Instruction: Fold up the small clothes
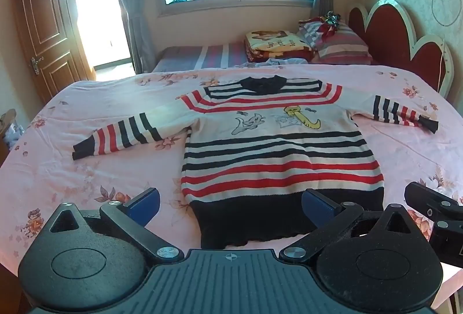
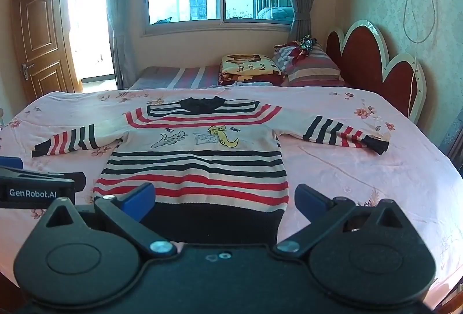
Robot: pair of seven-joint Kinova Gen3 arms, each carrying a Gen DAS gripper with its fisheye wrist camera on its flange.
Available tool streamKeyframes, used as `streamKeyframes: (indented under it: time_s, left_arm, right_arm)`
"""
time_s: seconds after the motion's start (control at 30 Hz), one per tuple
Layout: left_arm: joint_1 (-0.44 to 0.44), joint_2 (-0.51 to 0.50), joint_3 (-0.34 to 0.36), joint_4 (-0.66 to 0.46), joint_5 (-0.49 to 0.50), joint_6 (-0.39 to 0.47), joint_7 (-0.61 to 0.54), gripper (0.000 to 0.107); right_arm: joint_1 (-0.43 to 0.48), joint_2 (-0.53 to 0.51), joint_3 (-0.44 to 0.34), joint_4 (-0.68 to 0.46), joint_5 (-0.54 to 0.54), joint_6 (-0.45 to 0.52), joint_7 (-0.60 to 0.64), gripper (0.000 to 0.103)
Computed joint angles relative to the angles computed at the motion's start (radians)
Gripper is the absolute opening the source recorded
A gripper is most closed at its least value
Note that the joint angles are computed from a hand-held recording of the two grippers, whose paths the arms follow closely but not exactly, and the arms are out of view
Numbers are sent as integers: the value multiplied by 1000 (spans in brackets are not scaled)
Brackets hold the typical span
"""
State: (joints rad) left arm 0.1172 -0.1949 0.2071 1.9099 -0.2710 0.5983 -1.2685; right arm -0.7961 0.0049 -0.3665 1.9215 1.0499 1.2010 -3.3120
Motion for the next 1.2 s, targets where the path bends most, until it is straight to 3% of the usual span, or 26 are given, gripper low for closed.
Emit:
streamKeyframes:
  time_s: [0.17,1.2]
  left_arm:
    - [-4,6,30,5,-34,1,45,103]
    - [10,44,16,50,-75,-65,88,103]
  right_arm:
    - [0,9,5,-18,1,4,17,102]
    - [-2,18,17,-7,10,-7,-2,102]
